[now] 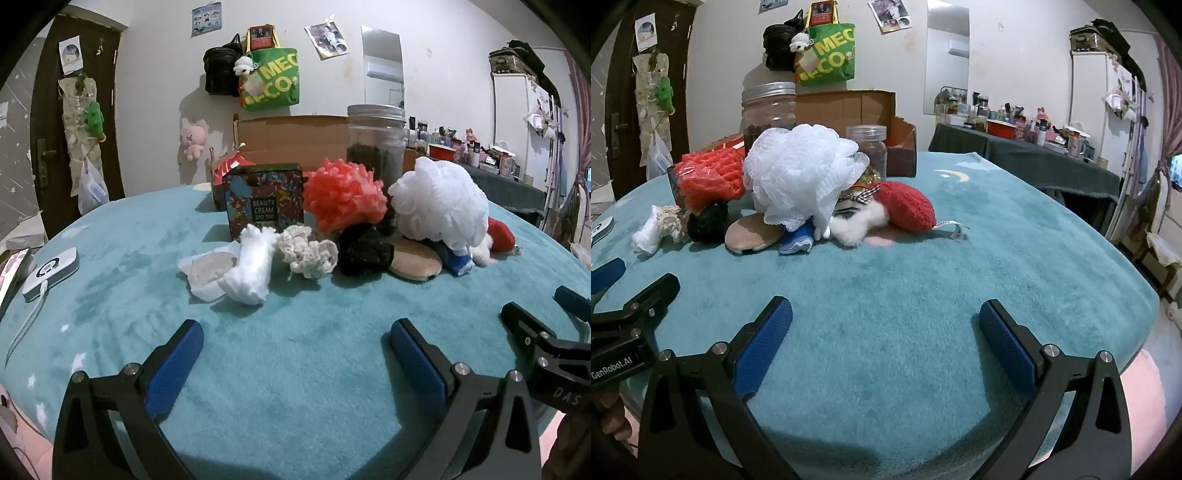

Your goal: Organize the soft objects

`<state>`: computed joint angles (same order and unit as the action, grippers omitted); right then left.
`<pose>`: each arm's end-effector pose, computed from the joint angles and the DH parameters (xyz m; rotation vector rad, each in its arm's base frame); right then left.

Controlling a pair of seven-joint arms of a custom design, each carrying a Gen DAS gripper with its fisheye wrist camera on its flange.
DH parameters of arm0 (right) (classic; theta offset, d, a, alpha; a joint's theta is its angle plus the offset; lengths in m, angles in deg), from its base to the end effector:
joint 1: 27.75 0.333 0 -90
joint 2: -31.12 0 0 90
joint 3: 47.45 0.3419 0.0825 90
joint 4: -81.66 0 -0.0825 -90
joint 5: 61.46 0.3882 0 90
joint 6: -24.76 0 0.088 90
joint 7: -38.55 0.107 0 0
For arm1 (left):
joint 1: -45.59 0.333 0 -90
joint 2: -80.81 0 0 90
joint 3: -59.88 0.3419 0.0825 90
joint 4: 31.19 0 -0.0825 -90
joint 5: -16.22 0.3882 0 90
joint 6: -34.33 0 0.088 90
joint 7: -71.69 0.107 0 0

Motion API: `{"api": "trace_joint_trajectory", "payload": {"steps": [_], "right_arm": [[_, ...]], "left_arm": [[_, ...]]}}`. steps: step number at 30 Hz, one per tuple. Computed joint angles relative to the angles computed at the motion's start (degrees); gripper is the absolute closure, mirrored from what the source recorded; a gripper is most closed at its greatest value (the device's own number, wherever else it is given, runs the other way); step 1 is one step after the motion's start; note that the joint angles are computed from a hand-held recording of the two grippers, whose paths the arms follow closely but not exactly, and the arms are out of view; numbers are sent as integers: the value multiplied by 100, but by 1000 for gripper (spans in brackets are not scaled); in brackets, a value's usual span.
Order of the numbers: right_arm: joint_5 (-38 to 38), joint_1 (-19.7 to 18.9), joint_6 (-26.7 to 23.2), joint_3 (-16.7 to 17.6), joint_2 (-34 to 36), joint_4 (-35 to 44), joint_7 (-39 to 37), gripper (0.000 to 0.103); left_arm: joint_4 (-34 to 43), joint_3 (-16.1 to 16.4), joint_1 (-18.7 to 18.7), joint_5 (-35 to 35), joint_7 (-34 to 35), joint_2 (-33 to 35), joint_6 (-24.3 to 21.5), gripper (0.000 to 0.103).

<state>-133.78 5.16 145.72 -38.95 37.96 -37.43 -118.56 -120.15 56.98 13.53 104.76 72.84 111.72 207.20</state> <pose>0.4676 0.3506 0.4136 -1.2400 2.0572 -1.1765 0.5576 -0.4714 0.4078 -1.1808 2.0148 -1.1385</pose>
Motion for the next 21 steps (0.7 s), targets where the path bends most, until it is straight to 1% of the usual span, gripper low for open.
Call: {"api": "trace_joint_trajectory", "payload": {"steps": [21], "right_arm": [[3, -15, 36, 3, -26, -25, 3, 0]], "left_arm": [[7, -6, 10, 15, -57, 6, 30, 0]]}}
